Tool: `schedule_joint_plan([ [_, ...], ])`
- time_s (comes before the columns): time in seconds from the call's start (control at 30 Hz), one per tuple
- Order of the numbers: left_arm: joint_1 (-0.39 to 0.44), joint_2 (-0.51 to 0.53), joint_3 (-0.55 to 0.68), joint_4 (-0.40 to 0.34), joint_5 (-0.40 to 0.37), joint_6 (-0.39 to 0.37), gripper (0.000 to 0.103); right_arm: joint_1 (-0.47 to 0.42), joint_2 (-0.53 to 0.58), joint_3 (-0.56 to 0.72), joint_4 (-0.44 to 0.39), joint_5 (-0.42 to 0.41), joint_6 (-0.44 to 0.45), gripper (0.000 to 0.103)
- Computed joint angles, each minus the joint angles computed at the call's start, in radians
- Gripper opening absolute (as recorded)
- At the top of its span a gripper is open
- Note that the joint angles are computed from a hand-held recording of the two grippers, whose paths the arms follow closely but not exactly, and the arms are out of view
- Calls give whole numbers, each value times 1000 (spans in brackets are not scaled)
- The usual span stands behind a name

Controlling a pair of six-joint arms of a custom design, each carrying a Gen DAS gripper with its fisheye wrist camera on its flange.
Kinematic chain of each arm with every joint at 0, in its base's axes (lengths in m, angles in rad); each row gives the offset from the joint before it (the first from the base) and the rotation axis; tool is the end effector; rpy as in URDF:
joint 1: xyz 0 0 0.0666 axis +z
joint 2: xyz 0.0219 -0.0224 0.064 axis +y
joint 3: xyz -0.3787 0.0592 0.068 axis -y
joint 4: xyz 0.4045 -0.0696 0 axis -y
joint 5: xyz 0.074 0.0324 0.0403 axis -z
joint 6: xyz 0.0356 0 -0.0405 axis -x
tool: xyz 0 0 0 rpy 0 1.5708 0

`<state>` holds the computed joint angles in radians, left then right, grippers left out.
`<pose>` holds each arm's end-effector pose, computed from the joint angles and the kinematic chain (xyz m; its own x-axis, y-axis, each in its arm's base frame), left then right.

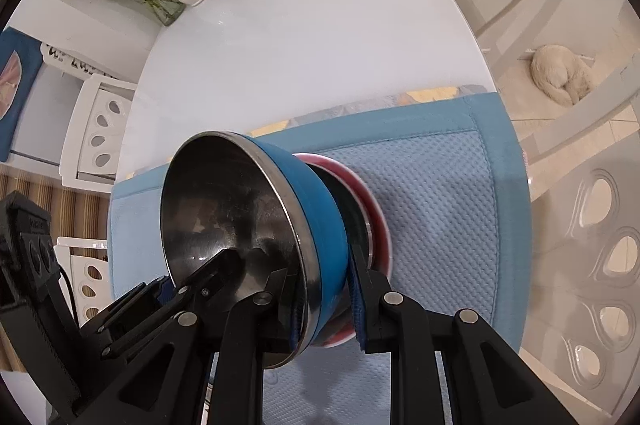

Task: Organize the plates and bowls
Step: 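Carry the blue steel bowl with both grippers into the nested bowls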

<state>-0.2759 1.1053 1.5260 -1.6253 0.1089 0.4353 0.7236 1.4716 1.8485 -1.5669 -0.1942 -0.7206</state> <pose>0.3076 -0.0915 0.5625 -0.9446 -0.1682 -0.2819 -0.0993 0.9649 -0.2430 0.3468 0.3150 0.5618 -0.9869 -0.0080 -0.1611 -0.0695 0.9224 0.3799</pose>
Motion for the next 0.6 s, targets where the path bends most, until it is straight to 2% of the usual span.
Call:
schedule_joint_plan([
  [0.6, -43, 10, -20, 12, -50, 38, 17, -31, -16, -43, 2, -23, 27, 21],
])
